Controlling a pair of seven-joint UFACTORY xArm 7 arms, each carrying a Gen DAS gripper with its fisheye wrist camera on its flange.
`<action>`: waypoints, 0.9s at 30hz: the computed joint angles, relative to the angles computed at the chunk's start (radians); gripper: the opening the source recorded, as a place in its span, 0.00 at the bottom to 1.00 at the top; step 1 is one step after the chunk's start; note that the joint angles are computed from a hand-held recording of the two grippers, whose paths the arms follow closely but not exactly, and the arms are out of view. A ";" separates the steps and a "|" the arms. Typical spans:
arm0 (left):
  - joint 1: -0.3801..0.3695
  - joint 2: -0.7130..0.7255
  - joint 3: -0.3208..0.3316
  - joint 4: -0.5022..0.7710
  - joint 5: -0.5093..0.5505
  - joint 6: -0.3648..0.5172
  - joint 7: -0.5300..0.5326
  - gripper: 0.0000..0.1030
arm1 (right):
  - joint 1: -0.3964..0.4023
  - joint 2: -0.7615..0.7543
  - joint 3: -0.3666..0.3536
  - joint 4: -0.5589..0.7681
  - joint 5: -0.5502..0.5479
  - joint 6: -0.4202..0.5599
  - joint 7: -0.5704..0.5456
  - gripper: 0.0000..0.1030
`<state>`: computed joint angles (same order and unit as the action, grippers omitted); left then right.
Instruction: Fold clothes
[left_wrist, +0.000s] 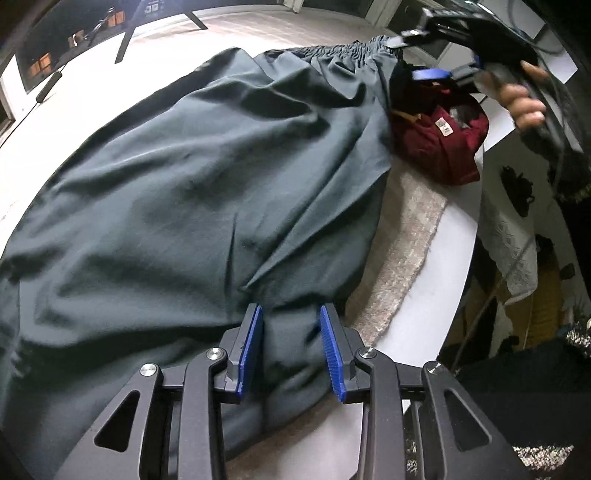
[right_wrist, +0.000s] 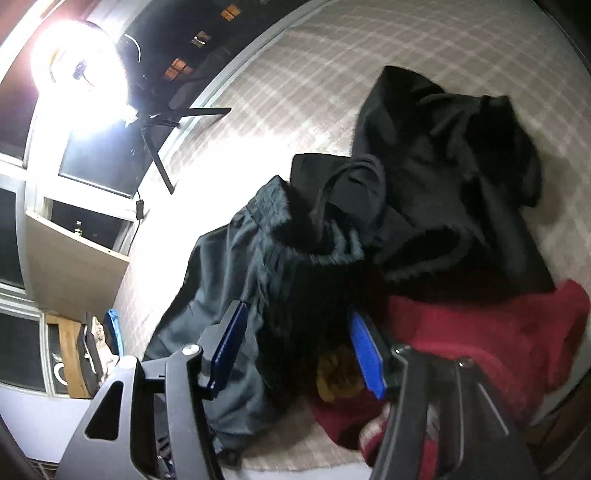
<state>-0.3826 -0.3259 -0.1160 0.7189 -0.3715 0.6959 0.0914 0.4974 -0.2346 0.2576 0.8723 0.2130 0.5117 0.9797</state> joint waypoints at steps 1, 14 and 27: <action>-0.001 0.000 0.003 0.000 -0.003 0.001 0.004 0.30 | -0.002 0.031 -0.003 0.030 -0.002 0.028 -0.005 0.54; -0.006 0.011 0.021 -0.001 -0.055 -0.014 0.052 0.31 | -0.005 -0.074 -0.006 -0.105 -0.093 -0.077 -0.014 0.23; 0.060 -0.234 0.020 -0.118 0.001 0.064 -0.084 0.35 | -0.028 -0.032 0.015 0.007 -0.184 0.185 -0.048 0.38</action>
<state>-0.3223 -0.5599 -0.0963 0.6006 -0.3708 0.7600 0.0079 0.4690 -0.2663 0.2728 0.8790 0.0295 0.6965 0.9313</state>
